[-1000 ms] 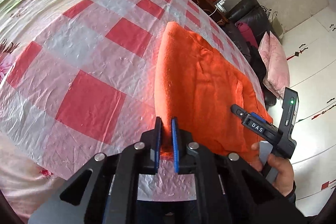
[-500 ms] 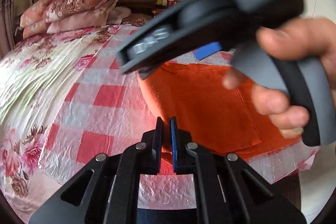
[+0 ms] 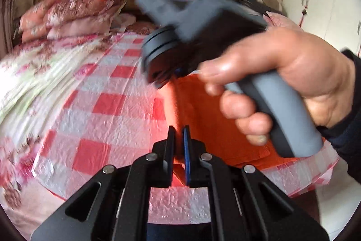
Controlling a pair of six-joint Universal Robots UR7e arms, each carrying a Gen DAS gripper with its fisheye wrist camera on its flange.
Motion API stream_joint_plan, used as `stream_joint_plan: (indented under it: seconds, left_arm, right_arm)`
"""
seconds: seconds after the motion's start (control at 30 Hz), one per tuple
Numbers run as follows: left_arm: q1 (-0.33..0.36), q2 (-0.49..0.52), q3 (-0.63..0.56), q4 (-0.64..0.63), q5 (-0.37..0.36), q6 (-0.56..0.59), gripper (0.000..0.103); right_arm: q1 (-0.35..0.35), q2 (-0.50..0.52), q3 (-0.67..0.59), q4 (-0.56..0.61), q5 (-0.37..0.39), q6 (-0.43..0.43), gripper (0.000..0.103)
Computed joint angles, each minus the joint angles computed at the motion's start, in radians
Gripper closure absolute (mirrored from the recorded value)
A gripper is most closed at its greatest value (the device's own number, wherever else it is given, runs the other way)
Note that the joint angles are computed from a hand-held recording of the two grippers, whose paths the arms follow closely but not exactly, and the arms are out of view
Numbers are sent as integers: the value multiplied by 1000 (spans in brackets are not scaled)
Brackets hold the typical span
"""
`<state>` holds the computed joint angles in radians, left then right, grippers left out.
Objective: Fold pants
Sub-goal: 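Grasp the folded edge with the left gripper while the right gripper grasps beside it, then lift the edge with both grippers and fold the pants over once more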
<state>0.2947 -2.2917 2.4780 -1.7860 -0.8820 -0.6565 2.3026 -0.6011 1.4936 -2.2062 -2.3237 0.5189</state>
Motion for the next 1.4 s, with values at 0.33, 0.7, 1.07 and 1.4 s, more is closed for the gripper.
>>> stream_joint_plan:
  seconds: [0.33, 0.7, 1.07, 1.4]
  left_arm:
    - [187, -46, 32, -86, -142, -32, 51]
    - [-77, 40, 20, -5, 20, -24, 96]
    - [-478, 643, 53, -599, 106, 228, 96]
    - [-614, 1284, 61, -1028, 11, 264, 87]
  right_arm:
    - [-10, -20, 60, -116, 17, 24, 98]
    - [-26, -161, 197, -300, 107, 37, 98]
    - [-56, -800, 604, -378, 90, 61, 98]
    - [-475, -1305, 1006, -372, 278, -147, 83]
